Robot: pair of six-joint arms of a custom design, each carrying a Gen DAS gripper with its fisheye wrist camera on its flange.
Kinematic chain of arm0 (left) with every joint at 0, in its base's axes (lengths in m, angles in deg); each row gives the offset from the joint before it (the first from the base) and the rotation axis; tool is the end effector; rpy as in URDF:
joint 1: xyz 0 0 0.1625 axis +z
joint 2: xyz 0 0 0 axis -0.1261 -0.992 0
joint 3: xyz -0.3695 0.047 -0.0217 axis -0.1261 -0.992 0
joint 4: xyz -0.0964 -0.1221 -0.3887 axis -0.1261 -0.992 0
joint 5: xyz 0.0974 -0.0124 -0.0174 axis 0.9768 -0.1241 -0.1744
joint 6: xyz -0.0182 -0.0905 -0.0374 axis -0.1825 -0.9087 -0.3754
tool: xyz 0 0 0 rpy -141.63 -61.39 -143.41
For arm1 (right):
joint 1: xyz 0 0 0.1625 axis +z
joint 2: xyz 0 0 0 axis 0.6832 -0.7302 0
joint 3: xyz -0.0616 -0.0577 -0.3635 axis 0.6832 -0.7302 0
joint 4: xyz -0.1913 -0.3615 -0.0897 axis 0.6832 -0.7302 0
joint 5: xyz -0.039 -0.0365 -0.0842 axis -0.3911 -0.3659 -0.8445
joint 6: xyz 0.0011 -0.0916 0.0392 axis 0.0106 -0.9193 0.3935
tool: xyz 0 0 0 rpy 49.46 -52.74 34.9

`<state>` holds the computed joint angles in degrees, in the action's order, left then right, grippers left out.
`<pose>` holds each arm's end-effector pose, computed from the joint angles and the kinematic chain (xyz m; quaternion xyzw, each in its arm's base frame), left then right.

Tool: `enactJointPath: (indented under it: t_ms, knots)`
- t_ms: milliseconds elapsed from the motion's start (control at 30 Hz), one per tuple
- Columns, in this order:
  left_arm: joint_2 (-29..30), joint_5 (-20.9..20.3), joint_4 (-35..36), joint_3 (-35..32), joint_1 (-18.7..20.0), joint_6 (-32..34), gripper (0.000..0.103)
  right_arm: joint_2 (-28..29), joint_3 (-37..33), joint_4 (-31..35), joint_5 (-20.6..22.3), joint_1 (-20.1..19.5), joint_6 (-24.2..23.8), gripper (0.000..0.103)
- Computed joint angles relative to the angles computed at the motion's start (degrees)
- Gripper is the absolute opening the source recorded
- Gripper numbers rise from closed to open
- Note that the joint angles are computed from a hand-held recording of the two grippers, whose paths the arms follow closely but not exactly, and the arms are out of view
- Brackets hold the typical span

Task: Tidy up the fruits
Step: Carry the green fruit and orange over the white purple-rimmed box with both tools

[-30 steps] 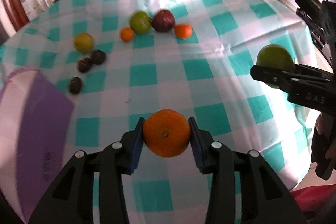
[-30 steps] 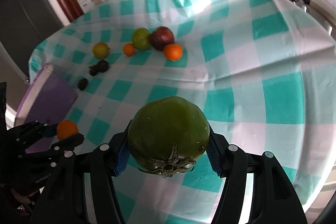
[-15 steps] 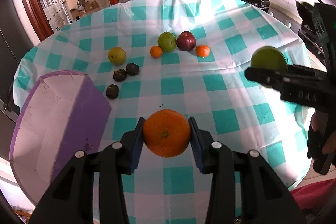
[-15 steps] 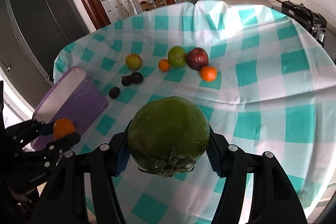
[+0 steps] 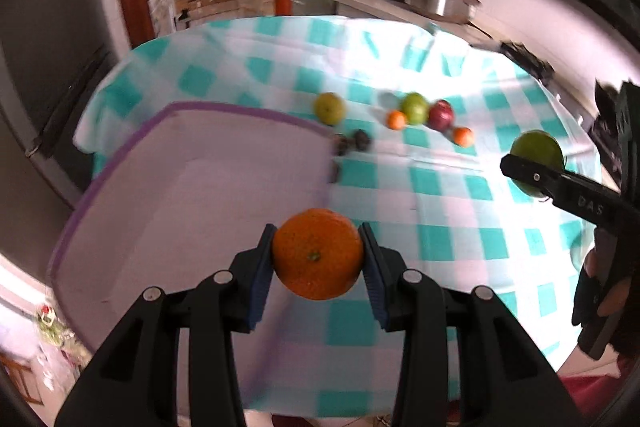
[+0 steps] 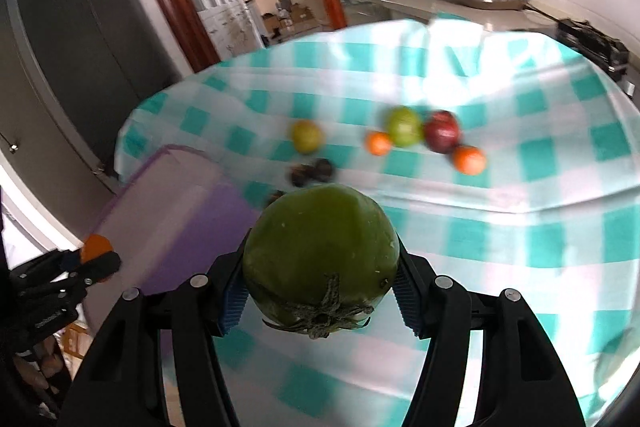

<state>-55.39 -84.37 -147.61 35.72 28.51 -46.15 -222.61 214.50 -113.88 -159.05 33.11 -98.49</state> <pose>-0.4298 -0.3605 0.0253 0.4313 0.8688 -0.1474 0.1935 0.0426 -0.2306 0.3885 -0.0902 -0.8323 0.4662 0.2859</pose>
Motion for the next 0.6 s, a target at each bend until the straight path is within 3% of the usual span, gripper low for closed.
enactJointPath:
  t_ms: [100,167,367,600]
  knots:
    - [-2.59,-0.2,2.85,-0.54,3.92,1.91,0.041,16.47,-2.8,-9.96,-9.6,12.51,5.19,0.061]
    - [-3.95,-0.32,5.96,-1.07,6.41,3.42,0.041,26.29,-5.49,-13.96,-13.06,17.68,9.08,0.061]
    - [-6.46,0.52,12.89,-1.97,11.18,6.05,0.041,44.93,-14.03,-12.89,-17.23,23.47,17.54,0.061]
    - [-3.01,1.21,18.07,-6.46,16.13,4.44,0.041,59.48,-26.82,3.0,-22.4,25.48,22.58,0.061]
